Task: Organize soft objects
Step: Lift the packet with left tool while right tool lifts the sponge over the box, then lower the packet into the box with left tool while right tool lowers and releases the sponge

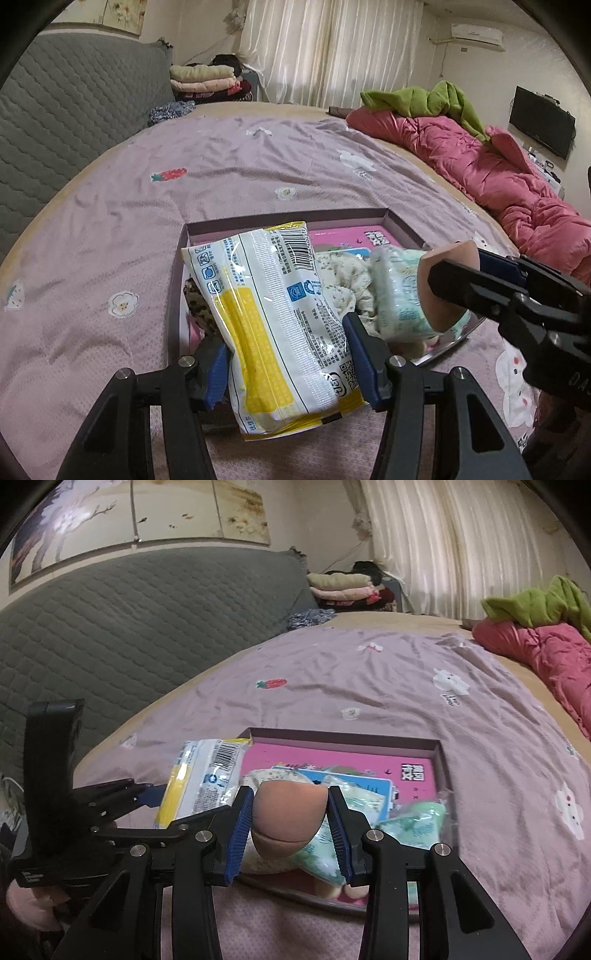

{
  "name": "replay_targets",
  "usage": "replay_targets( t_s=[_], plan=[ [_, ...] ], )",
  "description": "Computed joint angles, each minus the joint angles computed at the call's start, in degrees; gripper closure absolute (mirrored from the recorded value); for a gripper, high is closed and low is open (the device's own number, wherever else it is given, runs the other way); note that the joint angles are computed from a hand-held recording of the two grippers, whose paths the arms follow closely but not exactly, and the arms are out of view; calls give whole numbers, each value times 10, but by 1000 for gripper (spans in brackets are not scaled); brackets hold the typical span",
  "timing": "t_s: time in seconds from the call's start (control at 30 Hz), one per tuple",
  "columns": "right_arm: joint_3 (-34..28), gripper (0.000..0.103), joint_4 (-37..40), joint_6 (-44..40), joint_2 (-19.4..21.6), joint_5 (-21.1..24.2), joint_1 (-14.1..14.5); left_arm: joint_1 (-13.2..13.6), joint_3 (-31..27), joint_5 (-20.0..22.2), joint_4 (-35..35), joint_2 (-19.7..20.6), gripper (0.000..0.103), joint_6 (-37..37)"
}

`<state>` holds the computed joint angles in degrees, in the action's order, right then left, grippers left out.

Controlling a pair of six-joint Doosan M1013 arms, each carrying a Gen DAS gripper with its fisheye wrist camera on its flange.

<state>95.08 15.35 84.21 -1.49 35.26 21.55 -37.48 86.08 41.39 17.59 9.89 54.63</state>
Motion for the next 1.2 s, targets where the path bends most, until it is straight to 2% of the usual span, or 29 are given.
replay_targets(
  t_s=[0.27,0.77,1.0,1.13,1.2],
  plan=[
    [-10,61,-2,-13,17,2,6,13,-16,17,-25,17,47,28],
    [-27,61,-29,-16,45,3,13,24,-25,38,-46,30,46,34],
    [-40,59,-26,-17,63,38,10,31,-24,40,-62,31,44,31],
    [-38,56,-22,-19,61,34,8,29,-22,33,-50,29,44,15],
    [-36,48,-25,-17,58,27,8,28,-22,32,-44,28,43,8]
  ],
)
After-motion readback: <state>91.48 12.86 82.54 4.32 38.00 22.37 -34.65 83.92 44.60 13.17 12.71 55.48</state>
